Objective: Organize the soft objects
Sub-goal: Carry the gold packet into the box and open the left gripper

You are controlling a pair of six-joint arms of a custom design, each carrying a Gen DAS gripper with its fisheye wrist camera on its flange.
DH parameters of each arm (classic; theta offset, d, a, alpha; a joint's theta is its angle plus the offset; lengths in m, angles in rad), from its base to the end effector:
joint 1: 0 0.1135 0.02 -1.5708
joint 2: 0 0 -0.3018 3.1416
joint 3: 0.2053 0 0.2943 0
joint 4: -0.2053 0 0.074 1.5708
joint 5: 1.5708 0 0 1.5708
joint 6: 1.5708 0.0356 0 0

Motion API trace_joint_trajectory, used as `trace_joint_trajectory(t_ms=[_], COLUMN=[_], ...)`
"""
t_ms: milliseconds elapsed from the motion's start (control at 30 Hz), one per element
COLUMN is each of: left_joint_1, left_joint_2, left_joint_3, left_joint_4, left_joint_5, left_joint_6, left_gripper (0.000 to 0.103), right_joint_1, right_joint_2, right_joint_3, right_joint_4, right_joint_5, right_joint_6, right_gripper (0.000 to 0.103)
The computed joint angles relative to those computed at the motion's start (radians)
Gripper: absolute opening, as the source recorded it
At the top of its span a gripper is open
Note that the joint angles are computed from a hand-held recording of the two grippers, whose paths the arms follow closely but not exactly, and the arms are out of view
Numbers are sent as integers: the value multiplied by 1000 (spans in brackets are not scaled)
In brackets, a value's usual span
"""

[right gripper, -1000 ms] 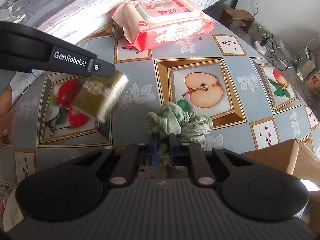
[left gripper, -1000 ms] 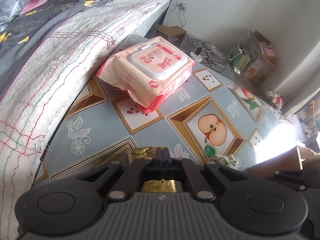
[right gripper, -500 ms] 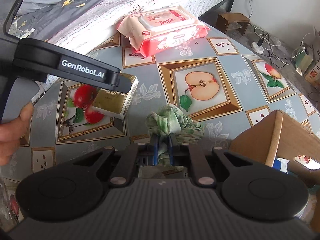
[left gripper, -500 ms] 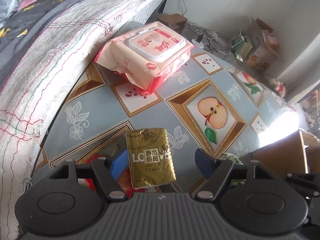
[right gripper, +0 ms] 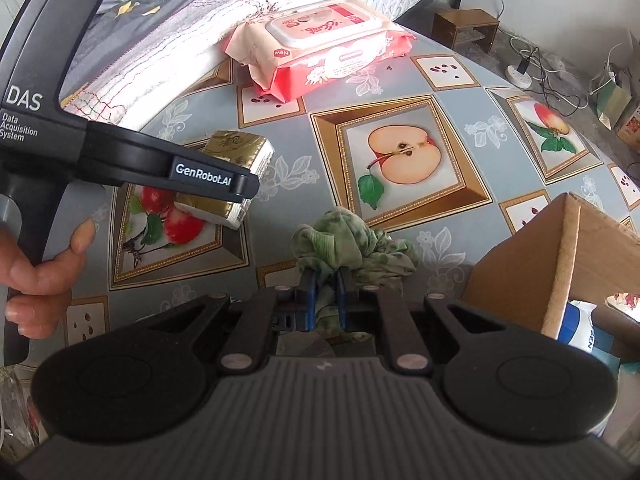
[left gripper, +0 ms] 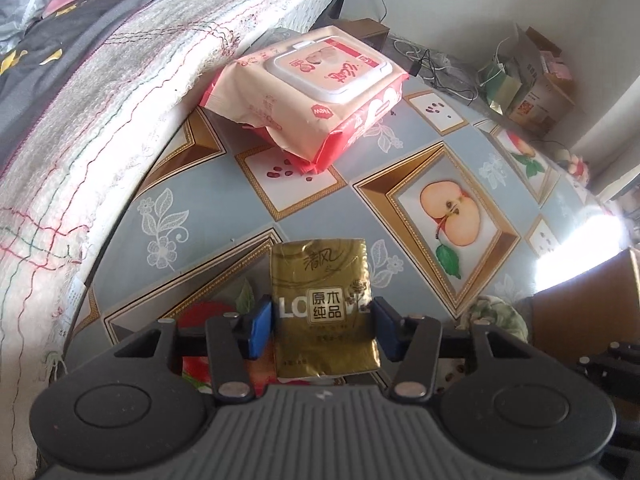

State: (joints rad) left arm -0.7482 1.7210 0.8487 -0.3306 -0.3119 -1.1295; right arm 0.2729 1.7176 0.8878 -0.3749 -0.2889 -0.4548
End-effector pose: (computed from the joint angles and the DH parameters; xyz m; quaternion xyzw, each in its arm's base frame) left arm 0.2531 -0.2200 0.1292 -0.2119 0.9482 -0.0556 0.2299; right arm 0.3262 0.1018 0.1390 -0.3708 0.9000 0.1246 0.1922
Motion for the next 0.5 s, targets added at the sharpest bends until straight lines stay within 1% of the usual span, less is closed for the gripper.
trace_joint_trajectory(t_ms=[100, 200, 300, 367, 400, 467, 500], left_joint_1=[-57, -154, -281, -358, -387, -450, -482], left_joint_2=[-115, -234, -291, -290, -281, -237, -195], left_joint_3=[-32, -29, 25, 74, 96, 156, 197], left_joint_4=[-41, -108, -164, -162, -152, -119, -98], left_joint_5=[-47, -120, -206, -237, -242, -246, -244], left_joint_6=[-29, -65, -77, -66, -54, -21, 6], left_gripper=[53, 53, 53, 53, 53, 53, 53], right_joint_1=[-37, -107, -250, -400, -492, -683, -806], right_joint_2=[-81, -222, -388, -478, -510, -534, -522], right_joint_3=[-25, -64, -87, -82, -71, -36, -4], right_joint_4=[-25, -83, -200, -322, -397, -556, -665], right_joint_5=[-63, -156, -282, -383, -432, -518, -559], right_joint_6=[9, -7, -67, -152, -215, -368, -486], right_gripper=[9, 9, 9, 9, 9, 9, 9])
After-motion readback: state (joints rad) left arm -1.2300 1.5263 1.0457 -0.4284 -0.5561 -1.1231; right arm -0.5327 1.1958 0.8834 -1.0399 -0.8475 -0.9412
